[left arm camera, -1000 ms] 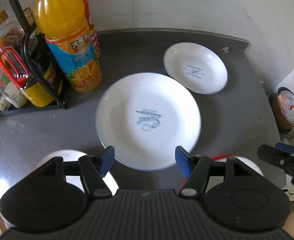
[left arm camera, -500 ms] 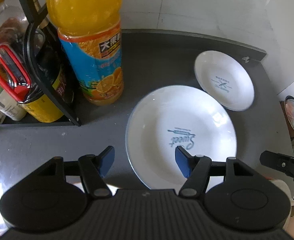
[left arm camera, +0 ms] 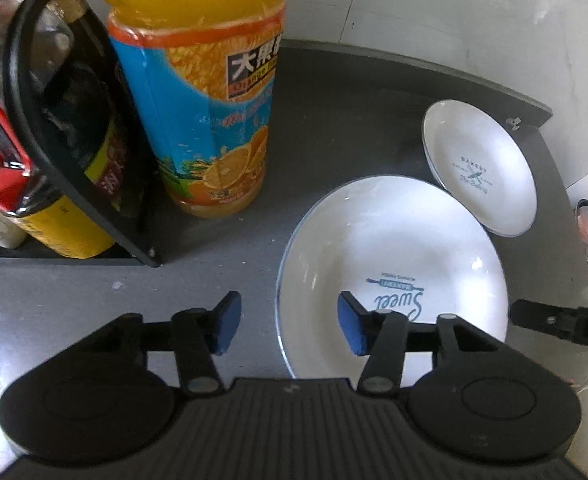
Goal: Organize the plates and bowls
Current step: 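Move both grippers to the white 'Sweet' plate and close on its rim, then lift the 'Sweet' plate on edge with both grippers and carry it toward the bottles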
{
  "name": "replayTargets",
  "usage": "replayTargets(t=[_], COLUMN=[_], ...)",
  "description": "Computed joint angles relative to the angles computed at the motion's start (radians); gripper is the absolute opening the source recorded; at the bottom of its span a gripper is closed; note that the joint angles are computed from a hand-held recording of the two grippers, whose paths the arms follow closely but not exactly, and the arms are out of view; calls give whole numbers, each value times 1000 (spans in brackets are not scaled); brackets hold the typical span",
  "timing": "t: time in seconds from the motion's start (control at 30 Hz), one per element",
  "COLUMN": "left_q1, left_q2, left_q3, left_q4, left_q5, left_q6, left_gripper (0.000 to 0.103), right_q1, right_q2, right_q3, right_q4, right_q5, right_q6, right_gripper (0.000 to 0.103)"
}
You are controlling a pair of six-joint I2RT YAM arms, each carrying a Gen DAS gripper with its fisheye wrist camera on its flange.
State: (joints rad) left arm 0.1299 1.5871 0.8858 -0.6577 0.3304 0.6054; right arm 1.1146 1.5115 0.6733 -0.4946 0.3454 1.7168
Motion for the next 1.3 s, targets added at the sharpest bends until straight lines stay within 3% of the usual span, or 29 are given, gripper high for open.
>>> replayTargets(t=[0.1, 0.47, 0.77, 1.3], left_q1=[-9, -10, 1, 76], left_q2=[45, 158, 146, 56], left_q3=[14, 18, -2, 17], left_q4=[1, 92, 115, 30], left_q5=[-3, 11, 24, 44], left_q6=[-17, -80, -115, -92], left_gripper=[33, 13, 12, 9], right_q1=[-39, -89, -69, 0], right_q2=[16, 75, 39, -48], right_q3=[-26, -84, -108, -128], right_q4=[51, 201, 218, 214], right_q5=[-34, -83, -50, 40], right_q6=[-33, -54, -68, -123], right_gripper=[37, 14, 11, 8])
